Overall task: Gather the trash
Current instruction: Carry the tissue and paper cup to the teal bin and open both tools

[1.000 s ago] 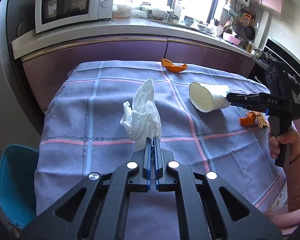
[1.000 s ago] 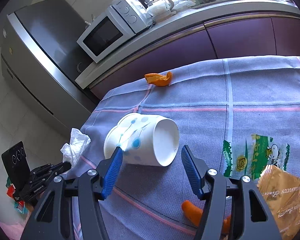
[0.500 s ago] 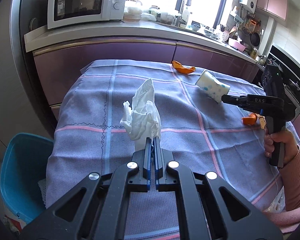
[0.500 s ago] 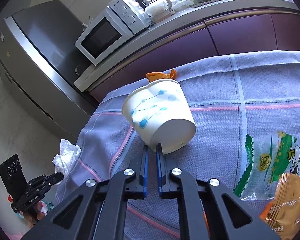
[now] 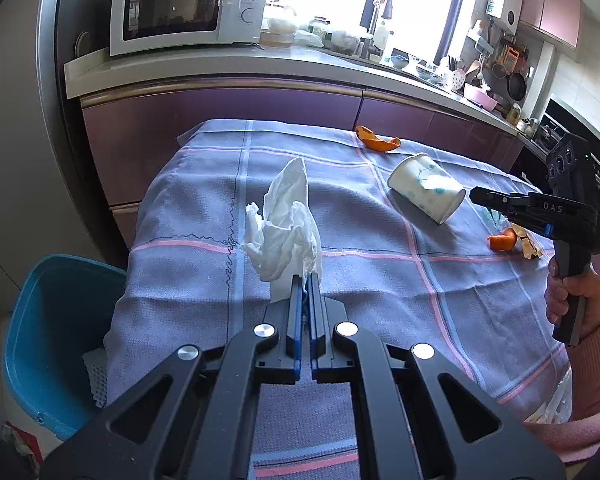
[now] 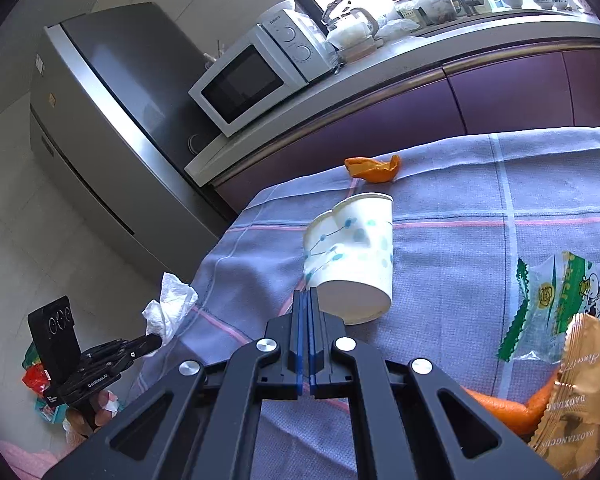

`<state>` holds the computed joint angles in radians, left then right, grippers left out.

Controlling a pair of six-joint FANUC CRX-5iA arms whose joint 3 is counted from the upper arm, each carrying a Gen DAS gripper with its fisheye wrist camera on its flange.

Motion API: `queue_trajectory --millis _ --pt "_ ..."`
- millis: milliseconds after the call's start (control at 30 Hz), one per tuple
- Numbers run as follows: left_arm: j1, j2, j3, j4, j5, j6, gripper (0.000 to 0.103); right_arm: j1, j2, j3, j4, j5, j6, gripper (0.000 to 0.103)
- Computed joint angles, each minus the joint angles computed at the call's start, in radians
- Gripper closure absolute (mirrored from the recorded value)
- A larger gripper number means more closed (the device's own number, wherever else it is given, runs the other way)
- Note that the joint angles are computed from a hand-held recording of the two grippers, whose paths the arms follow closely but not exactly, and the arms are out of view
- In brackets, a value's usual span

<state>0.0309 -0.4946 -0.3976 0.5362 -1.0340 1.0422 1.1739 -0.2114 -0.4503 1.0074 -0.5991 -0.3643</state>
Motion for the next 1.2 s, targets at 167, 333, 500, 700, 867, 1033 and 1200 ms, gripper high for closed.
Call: queue_trajectory --millis 167,333,500,700,867,1033,1200 --pt "0.019 -0.009 -0.007 0.004 -0.007 -0.009 0.1 0.004 -0.016 -0.024 0.121 -0.043 -0.086 0.088" --pt "0.017 -0.007 -0.008 0.001 -0.002 -0.002 0.1 -0.046 0.01 0.027 -0.022 -0.059 -0.012 0.04" --pt "0.015 -0.019 -0.006 -0.018 0.001 0.008 0.1 -0.115 0.05 0.076 -0.213 0.039 0.116 0.04" --pt "0.056 -0.049 -0.015 -0.017 -0.019 -0.007 0.1 -0.122 0.071 0.083 -0.233 0.105 0.153 0.074" --pt "0.119 -0.082 -0.033 0.002 -0.046 -0.041 0.1 -0.082 0.086 0.116 -0.211 0.061 0.191 0.077" --pt "0.21 -0.118 -0.053 0.032 -0.08 -0.085 0.1 -0.066 0.093 0.121 -0.167 0.101 0.17 0.077" --pt "0.308 -0.154 -0.072 0.053 -0.113 -0.131 0.1 -0.045 0.135 0.178 -0.192 0.145 0.232 0.077"
